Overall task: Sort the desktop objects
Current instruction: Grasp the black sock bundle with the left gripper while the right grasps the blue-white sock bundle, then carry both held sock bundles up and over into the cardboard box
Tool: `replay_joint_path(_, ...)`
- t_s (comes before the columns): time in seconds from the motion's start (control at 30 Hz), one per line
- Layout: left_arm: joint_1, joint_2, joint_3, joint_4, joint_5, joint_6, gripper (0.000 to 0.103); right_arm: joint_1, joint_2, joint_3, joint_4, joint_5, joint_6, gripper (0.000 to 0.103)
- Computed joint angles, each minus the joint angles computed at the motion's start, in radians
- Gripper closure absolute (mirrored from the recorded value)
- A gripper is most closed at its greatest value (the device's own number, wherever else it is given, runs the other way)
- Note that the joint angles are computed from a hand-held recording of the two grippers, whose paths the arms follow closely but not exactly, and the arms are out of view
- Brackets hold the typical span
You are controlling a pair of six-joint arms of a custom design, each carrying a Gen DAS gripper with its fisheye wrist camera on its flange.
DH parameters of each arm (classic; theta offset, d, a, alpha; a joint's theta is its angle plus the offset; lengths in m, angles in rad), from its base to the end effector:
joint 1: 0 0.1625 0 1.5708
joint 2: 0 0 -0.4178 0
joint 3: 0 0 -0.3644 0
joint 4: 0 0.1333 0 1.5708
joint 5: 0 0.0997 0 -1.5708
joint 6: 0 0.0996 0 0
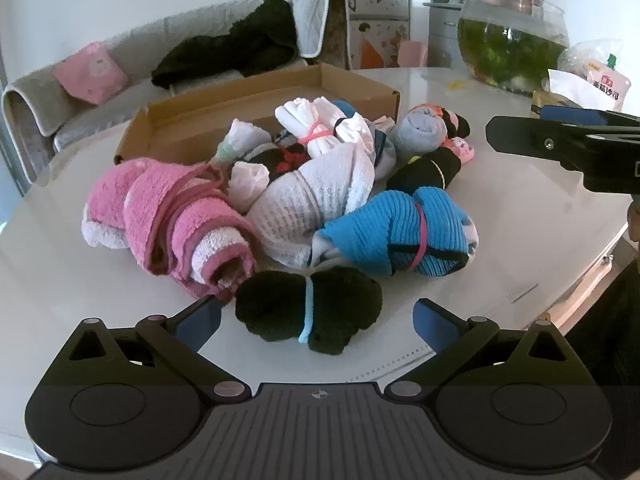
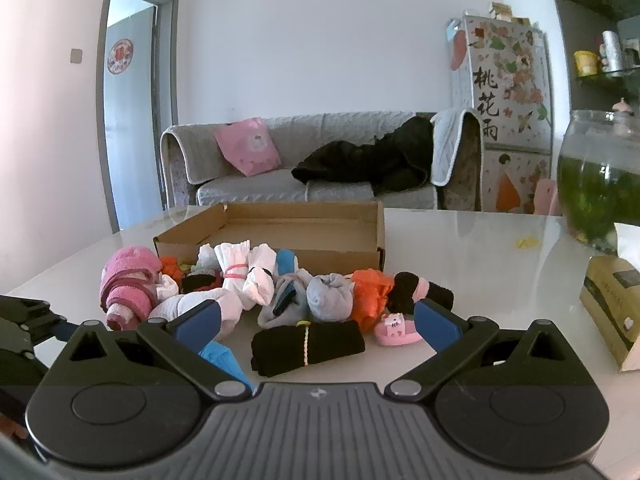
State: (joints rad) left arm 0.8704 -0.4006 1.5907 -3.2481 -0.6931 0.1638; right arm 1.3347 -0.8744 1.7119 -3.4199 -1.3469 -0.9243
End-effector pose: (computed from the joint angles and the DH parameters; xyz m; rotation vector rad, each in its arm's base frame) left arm -0.2507 -0.6231 -0.0224 0.7154 2.1885 -0.8326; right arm -0.0003 -0.6655 0.2453 0.9715 -2.2582 1.2877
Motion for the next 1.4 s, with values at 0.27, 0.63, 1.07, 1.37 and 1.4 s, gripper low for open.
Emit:
replay_joint_path(0.27, 0.005, 0.018, -0.022, -0.021, -0.007, 0.025, 0.001, 0.004, -0.009, 0.005, 0.068, -0.016, -0.044, 0.000)
replay_joint_path(0.63, 0.019, 0.025, -0.029, -0.074, -0.039, 0.027, 0.006, 0.021, -0.011, -0.015, 0.214, -0.059, -0.054, 0.004)
replay_joint_path(1.07, 0.024, 0.033, -0.033, -0.118, -0.002, 0.048, 0.010, 0.054, 0.011, -0.065, 0.397, -0.135, -0.015, 0.028)
replay_joint_path(1.37, 0.024, -0.002, 0.011, -0.061, -0.094, 0.007, 0.025, 0.049, -0.003, -0.080, 0.506, -0.113, 0.005, 0.051)
replay_joint_path(1.4, 0.023, -0.002, 0.010, -0.060, -0.094, 0.005, 0.025, 0.049, -0.005, -0.076, 0.503, -0.113, -0.001, 0.052)
